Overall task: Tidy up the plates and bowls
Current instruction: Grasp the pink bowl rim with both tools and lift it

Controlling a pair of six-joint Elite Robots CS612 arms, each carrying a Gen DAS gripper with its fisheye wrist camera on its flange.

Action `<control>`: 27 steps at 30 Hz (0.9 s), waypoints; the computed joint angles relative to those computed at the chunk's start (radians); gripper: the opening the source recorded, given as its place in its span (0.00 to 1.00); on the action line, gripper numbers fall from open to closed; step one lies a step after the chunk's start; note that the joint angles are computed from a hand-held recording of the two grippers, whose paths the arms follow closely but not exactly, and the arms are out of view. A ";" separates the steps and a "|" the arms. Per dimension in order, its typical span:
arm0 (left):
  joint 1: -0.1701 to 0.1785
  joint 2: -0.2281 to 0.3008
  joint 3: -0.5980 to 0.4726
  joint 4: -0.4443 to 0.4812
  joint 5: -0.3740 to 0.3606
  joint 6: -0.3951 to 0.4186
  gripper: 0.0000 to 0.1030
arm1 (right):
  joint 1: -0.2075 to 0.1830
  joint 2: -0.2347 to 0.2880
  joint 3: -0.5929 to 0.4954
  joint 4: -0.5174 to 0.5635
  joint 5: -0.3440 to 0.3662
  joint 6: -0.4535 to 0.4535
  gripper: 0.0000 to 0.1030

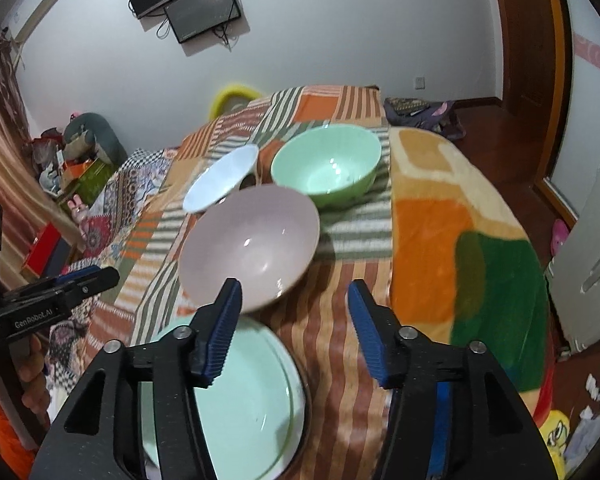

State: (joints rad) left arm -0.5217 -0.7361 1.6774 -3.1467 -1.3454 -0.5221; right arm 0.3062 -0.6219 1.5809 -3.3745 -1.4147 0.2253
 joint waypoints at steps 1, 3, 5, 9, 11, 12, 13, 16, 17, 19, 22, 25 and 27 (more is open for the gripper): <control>0.002 0.005 -0.009 0.003 -0.001 0.003 0.59 | -0.001 0.002 -0.005 0.001 0.003 -0.001 0.53; 0.005 0.019 -0.030 0.007 0.003 0.014 0.61 | 0.000 0.013 -0.030 0.017 0.003 -0.006 0.53; 0.008 0.032 -0.052 0.020 0.003 0.027 0.61 | 0.000 0.020 -0.043 0.028 0.000 -0.011 0.53; 0.020 0.064 -0.102 0.050 -0.021 0.038 0.61 | 0.000 0.042 -0.084 0.065 0.008 -0.014 0.53; 0.025 0.079 -0.124 0.064 -0.028 0.041 0.61 | 0.001 0.051 -0.100 0.081 0.010 -0.015 0.53; 0.028 0.088 -0.138 0.072 -0.034 0.043 0.61 | 0.002 0.057 -0.110 0.093 0.009 -0.016 0.53; 0.031 0.097 -0.151 0.080 -0.041 0.043 0.61 | 0.002 0.060 -0.115 0.099 0.010 -0.016 0.53; 0.039 0.119 -0.182 0.098 -0.063 0.040 0.61 | 0.001 0.072 -0.138 0.125 0.010 -0.019 0.53; 0.042 0.127 -0.193 0.102 -0.070 0.037 0.61 | 0.001 0.077 -0.146 0.134 0.009 -0.018 0.53; 0.045 0.139 -0.207 0.106 -0.076 0.035 0.61 | -0.001 0.083 -0.157 0.149 0.008 -0.017 0.53; 0.047 0.153 -0.223 0.104 -0.073 0.040 0.61 | -0.002 0.093 -0.171 0.167 0.006 -0.015 0.53; 0.047 0.161 -0.232 0.091 -0.067 0.041 0.59 | -0.004 0.100 -0.182 0.181 0.010 -0.015 0.53; 0.046 0.166 -0.237 0.086 -0.064 0.047 0.53 | -0.004 0.103 -0.186 0.187 0.014 -0.015 0.53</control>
